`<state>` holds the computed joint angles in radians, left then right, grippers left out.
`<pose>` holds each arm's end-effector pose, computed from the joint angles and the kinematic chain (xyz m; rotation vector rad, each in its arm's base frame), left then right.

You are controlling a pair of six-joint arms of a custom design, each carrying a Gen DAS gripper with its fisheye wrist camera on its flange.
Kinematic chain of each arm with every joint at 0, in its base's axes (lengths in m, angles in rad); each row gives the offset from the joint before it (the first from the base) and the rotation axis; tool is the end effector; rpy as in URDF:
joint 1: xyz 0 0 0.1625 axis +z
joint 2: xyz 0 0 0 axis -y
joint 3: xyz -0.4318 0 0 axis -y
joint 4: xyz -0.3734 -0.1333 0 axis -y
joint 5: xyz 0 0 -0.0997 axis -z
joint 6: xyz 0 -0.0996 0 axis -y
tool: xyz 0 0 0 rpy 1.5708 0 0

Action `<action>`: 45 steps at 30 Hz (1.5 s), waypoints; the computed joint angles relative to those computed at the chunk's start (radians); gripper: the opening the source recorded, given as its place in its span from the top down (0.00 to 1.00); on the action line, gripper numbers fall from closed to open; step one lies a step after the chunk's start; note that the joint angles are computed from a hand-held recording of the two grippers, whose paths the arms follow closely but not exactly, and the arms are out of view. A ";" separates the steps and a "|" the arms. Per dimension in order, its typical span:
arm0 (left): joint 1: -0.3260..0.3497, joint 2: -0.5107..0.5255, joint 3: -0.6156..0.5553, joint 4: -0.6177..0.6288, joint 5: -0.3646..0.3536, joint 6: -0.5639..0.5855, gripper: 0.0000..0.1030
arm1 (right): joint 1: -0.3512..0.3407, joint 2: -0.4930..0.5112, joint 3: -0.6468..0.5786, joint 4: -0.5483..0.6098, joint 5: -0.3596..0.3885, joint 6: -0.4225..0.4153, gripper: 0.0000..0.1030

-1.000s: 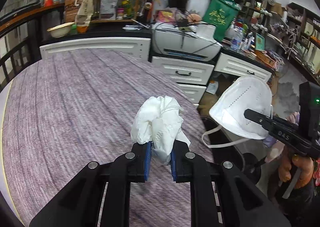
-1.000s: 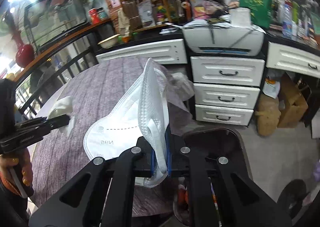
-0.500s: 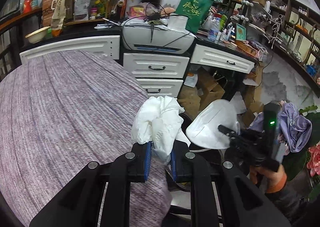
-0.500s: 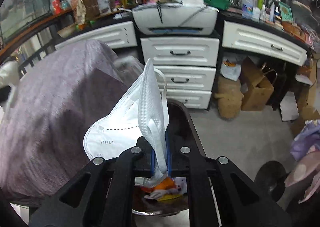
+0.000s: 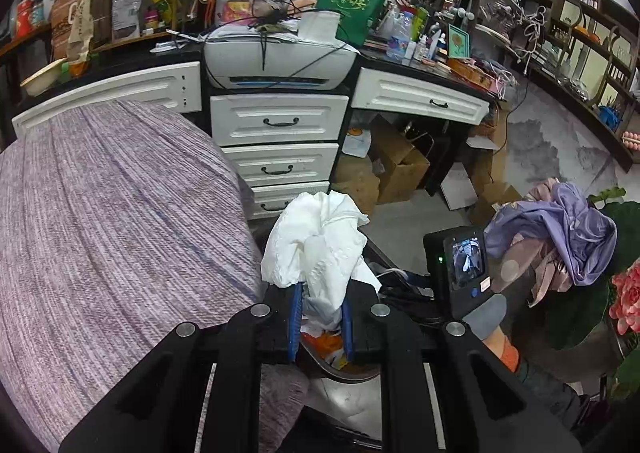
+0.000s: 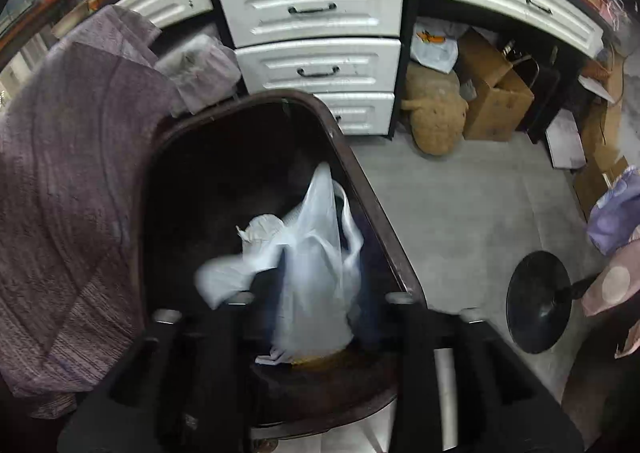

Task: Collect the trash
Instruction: 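Carry the tissue with the left tool to the bin while the right tool drops the mask in, then lower the crumpled white tissue into the bin and open the left tool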

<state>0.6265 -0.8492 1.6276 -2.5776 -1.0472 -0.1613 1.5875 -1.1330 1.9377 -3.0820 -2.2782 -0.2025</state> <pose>-0.4336 -0.5398 0.1631 0.9677 2.5649 -0.6530 0.0780 -0.5657 0.2916 -0.0590 -2.2961 0.7576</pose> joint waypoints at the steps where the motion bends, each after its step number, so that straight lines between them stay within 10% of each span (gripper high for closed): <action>1: 0.001 0.004 -0.003 0.005 -0.006 0.001 0.84 | -0.003 -0.005 0.003 -0.005 0.013 0.004 0.36; 32: 0.011 0.205 -0.205 0.278 -0.103 0.045 0.84 | 0.085 -0.218 0.058 -0.208 0.021 0.016 0.22; 45: 0.008 0.223 -0.210 0.264 -0.072 0.053 0.30 | 0.088 -0.214 0.054 -0.188 0.026 0.013 0.22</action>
<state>0.6347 -0.6259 1.4179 -2.3136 -1.1196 -0.1086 1.6757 -1.3472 1.9917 -3.2700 -2.2526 -0.1897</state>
